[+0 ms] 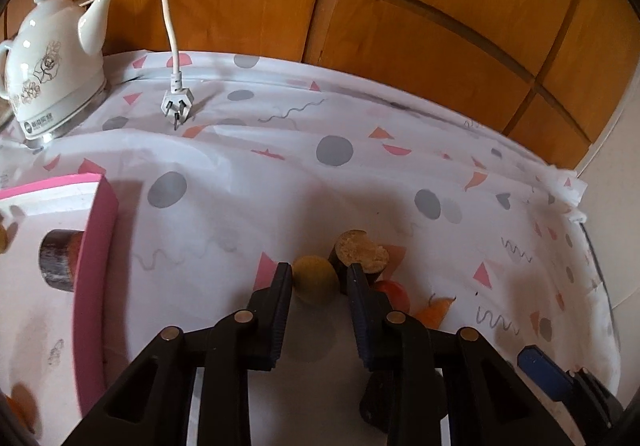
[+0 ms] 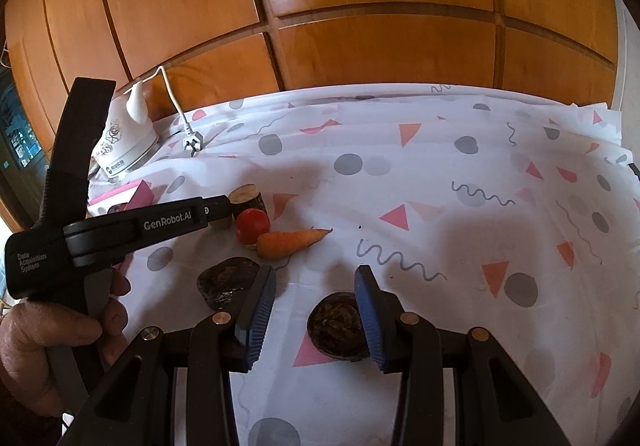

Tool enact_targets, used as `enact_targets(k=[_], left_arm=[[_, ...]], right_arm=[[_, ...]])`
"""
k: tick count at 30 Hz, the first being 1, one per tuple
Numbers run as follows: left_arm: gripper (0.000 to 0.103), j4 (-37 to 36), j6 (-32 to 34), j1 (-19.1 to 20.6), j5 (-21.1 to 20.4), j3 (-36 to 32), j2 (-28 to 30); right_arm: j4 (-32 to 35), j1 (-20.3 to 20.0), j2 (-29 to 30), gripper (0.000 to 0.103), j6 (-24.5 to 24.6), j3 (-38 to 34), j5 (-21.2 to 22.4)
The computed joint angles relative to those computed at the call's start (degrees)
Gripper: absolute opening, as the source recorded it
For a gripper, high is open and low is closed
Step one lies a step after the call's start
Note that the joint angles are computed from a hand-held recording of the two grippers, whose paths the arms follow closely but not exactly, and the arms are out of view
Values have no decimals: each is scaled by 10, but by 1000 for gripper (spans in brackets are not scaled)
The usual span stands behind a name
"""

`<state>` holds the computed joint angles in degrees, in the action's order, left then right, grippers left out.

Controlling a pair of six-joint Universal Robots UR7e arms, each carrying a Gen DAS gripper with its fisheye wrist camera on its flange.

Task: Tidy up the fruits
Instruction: 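Reach the left tool to a yellow ball while the right tool closes around a dark round fruit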

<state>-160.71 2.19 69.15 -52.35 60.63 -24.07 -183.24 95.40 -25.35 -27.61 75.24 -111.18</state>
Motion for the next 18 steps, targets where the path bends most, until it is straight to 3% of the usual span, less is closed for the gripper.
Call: enact_targets(k=[9, 15, 18], left_arm=[[23, -20, 1, 2, -7, 15, -5], [22, -47, -17, -5, 4, 66, -31], [22, -72, -20, -10, 14, 109, -51]], right_arm=[[21, -11, -16, 42, 25, 17, 12], [5, -11, -20, 42, 15, 29, -2], [-3, -9, -18, 48, 2, 31, -14]])
